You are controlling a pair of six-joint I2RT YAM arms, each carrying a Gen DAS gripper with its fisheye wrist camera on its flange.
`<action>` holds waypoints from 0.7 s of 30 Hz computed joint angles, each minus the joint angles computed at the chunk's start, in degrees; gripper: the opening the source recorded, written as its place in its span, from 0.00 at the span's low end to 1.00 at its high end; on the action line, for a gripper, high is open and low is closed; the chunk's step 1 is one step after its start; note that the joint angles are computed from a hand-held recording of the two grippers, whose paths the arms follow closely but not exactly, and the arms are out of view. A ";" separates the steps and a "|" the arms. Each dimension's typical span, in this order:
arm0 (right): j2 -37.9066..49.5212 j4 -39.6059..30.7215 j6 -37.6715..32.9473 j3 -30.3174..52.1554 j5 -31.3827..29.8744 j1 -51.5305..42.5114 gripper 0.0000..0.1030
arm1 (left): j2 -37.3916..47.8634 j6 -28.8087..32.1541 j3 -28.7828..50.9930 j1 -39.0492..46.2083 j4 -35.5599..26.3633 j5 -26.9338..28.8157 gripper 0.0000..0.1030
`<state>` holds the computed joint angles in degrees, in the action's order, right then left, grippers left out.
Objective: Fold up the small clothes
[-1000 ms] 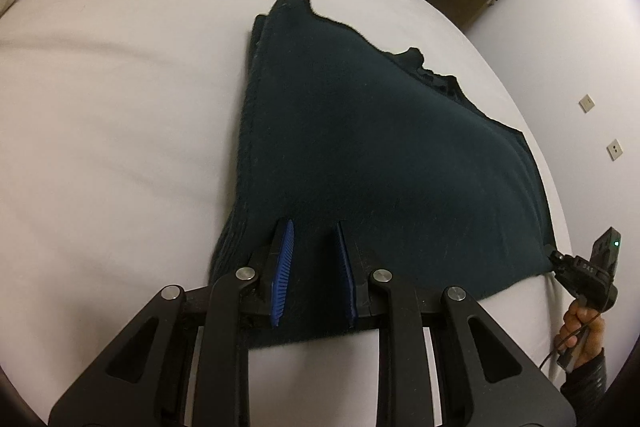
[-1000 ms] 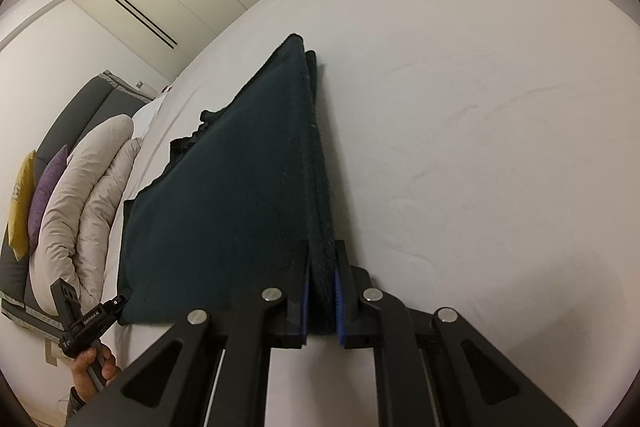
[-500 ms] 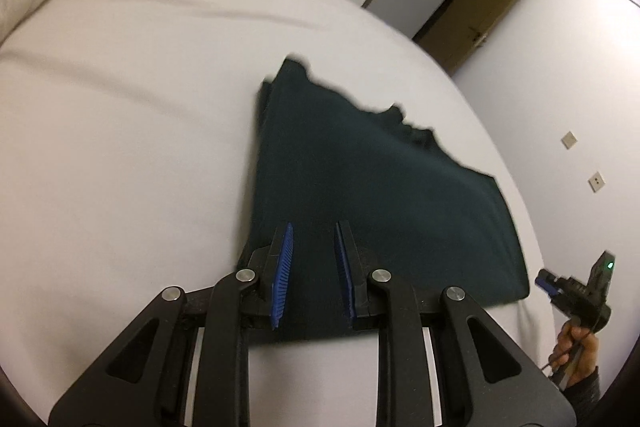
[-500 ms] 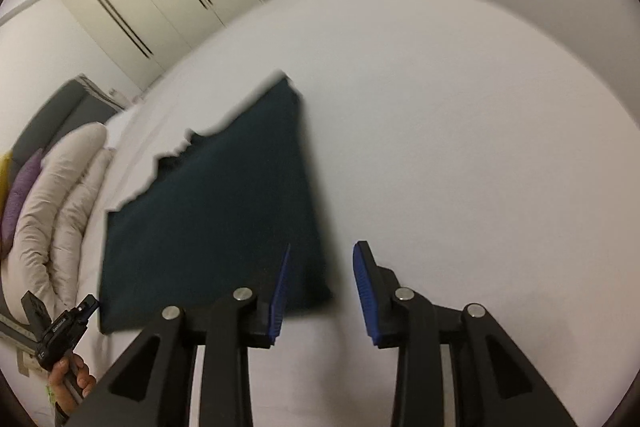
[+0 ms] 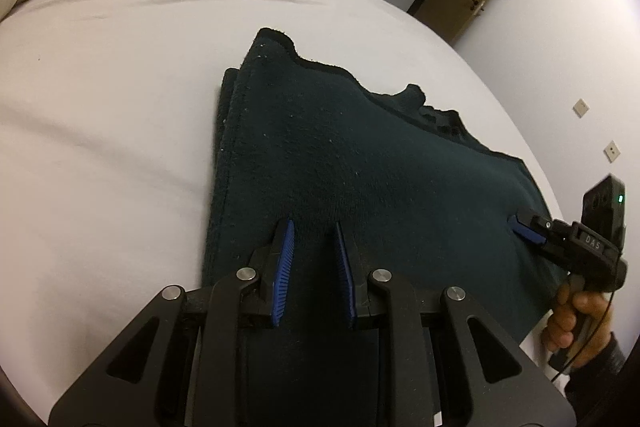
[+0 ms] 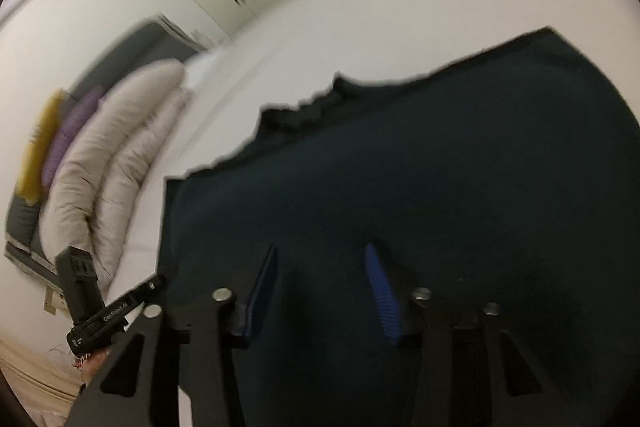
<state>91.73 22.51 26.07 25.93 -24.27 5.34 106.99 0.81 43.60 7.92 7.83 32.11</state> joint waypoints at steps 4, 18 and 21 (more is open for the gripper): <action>-5.18 -2.36 -0.06 -3.62 -2.56 -4.74 0.35 | -3.95 -0.41 -3.21 4.79 -1.52 4.44 0.20; -16.28 -8.45 5.55 -1.92 6.10 5.97 0.59 | -18.84 -4.42 -20.53 28.39 -13.35 23.50 0.87; -13.30 -5.31 8.49 -0.97 4.18 6.80 0.59 | -22.55 -10.89 -25.10 23.05 -6.72 20.81 0.87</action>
<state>78.43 17.19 34.55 24.95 -20.09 12.14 84.44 -10.09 18.50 30.98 1.10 52.93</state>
